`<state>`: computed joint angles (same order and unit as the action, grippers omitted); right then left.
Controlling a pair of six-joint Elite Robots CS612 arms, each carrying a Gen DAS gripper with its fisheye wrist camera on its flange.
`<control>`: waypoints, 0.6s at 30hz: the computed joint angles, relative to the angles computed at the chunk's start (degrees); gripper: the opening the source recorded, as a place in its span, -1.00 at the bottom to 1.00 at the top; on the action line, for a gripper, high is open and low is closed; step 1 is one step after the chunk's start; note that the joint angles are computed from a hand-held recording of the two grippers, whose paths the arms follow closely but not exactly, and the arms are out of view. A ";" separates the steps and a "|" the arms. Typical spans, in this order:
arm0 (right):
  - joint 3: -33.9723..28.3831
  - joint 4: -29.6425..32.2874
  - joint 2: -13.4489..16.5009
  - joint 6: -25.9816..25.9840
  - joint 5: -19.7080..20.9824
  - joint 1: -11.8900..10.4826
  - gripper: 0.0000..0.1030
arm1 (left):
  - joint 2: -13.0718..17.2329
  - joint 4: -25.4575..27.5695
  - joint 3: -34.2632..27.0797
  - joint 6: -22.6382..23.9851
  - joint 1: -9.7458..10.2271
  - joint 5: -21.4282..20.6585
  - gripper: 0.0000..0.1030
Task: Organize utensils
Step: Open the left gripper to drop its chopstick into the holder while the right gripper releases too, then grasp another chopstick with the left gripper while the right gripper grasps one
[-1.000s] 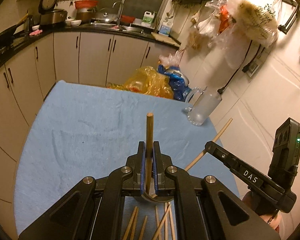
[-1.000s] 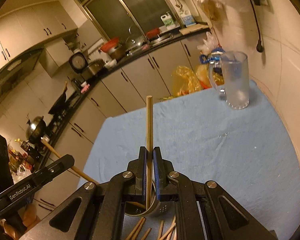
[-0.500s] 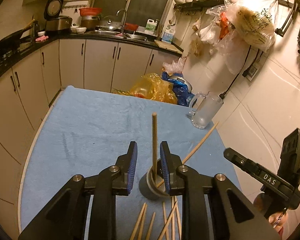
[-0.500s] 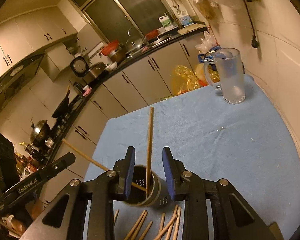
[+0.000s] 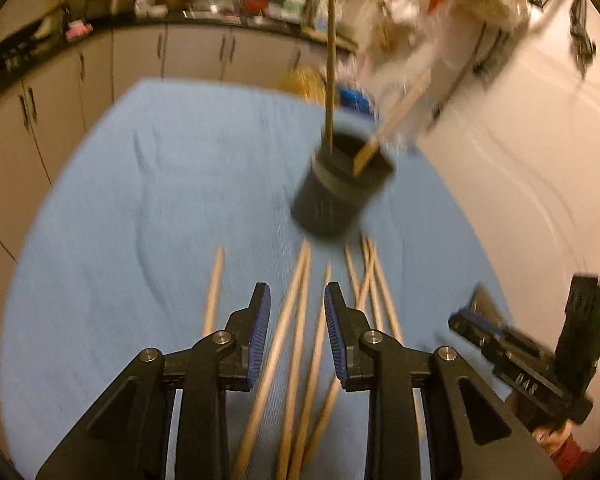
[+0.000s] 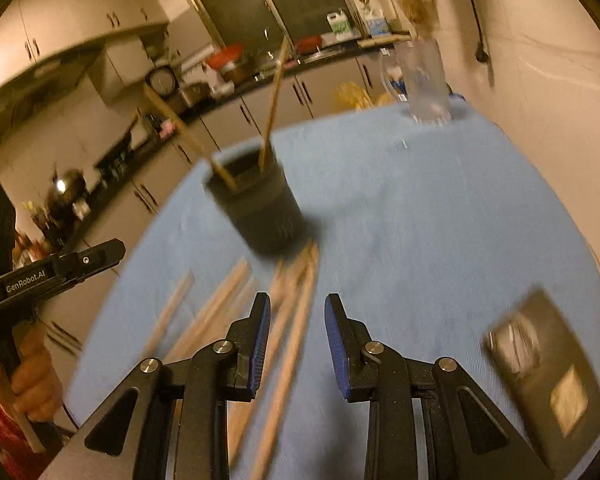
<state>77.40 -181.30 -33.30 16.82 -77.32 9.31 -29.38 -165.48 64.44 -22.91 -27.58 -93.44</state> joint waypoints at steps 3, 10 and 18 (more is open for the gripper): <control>1.32 0.57 -0.13 0.15 1.10 -0.33 -0.41 | 0.15 2.30 0.58 2.01 -0.44 -1.38 -0.49; 2.49 -1.67 -0.55 0.92 0.21 -0.54 -0.41 | 2.42 10.26 -5.13 8.63 -1.52 -3.70 -0.49; 2.31 -1.07 -0.56 1.48 1.08 -1.10 -0.41 | 4.53 17.24 -9.32 14.71 -2.58 -1.54 -0.62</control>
<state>79.71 -182.36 -33.86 18.31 -76.24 8.21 -24.85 -148.24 55.13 -8.20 -30.16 -94.98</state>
